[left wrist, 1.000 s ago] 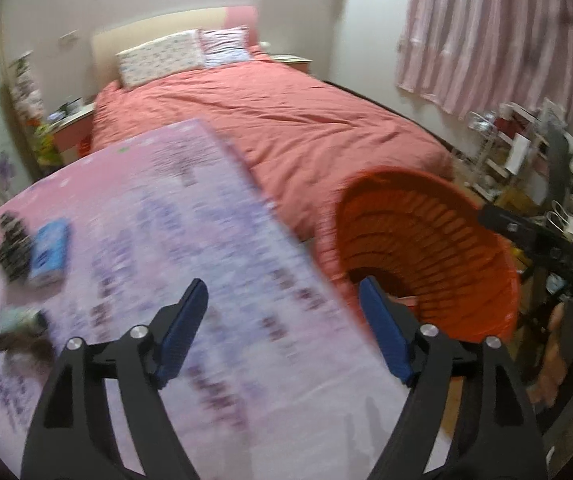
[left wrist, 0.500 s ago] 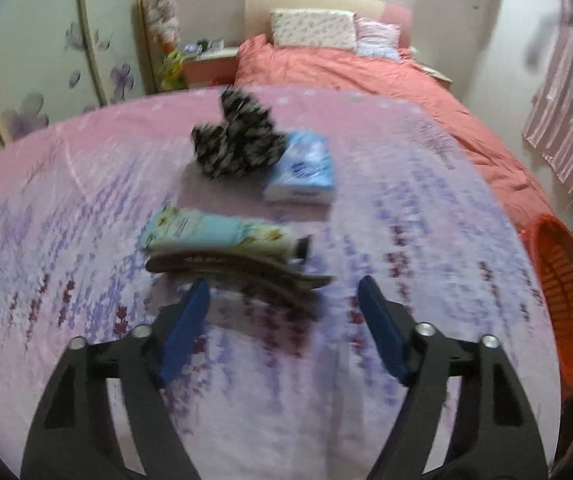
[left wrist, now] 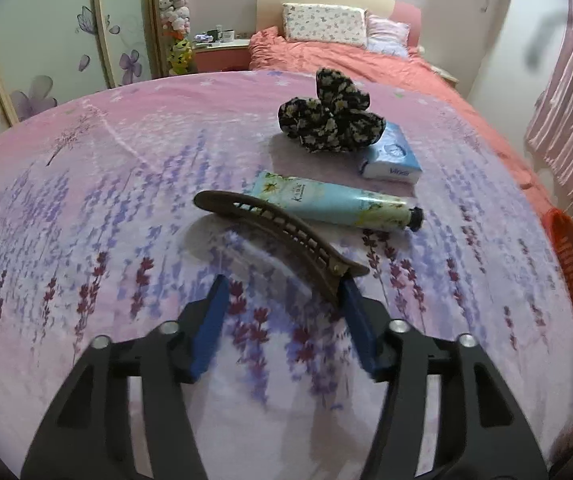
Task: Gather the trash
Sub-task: 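Grasp the brown hair claw clip with the left tool while the right tool grasps the hand cream tube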
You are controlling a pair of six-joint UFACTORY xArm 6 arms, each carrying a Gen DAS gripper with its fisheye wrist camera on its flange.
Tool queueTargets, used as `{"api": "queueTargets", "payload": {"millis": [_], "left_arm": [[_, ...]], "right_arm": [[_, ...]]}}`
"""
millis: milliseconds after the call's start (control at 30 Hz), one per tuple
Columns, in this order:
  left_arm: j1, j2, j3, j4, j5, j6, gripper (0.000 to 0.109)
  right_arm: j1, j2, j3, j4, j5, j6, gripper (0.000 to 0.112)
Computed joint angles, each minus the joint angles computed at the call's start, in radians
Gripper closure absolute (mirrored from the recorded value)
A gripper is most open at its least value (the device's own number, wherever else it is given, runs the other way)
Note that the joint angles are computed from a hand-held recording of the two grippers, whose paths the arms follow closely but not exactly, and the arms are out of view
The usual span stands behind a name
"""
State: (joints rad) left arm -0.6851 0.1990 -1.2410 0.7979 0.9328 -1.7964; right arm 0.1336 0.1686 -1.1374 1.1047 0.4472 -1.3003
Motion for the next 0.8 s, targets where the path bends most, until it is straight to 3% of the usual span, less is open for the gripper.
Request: {"api": "queueTargets", "payload": {"millis": [100, 233, 267, 333, 400, 500, 700, 800], "left_arm": [[-0.009, -0.033, 0.035, 0.065, -0.035, -0.078, 0.026], [-0.007, 0.011, -0.036, 0.058, 0.005, -0.066, 0.026], [0.0, 0.027, -0.059, 0.043, 0.02, -0.051, 0.028], [0.021, 0.065, -0.1, -0.002, 0.034, -0.014, 0.042], [0.043, 0.051, -0.063, 0.002, -0.03, -0.045, 0.051], [0.049, 0.019, -0.021, 0.033, -0.076, -0.065, 0.073], [0.056, -0.054, 0.058, 0.025, -0.049, -0.009, 0.081], [0.066, -0.094, 0.107, 0.017, -0.066, -0.007, 0.073]], "right_arm": [[0.012, -0.001, 0.005, -0.008, 0.0, 0.007, 0.018], [0.023, -0.005, 0.013, -0.018, -0.003, 0.013, 0.018], [0.025, -0.006, 0.015, -0.02, -0.006, 0.014, 0.018], [0.027, -0.004, 0.016, -0.025, -0.011, 0.019, 0.018], [0.028, -0.001, 0.013, -0.034, -0.011, 0.032, 0.018], [0.029, 0.0, 0.013, -0.035, -0.008, 0.036, 0.018], [0.048, 0.004, 0.008, -0.082, 0.023, 0.08, 0.018], [0.07, 0.002, 0.007, -0.078, 0.03, 0.08, 0.018]]}}
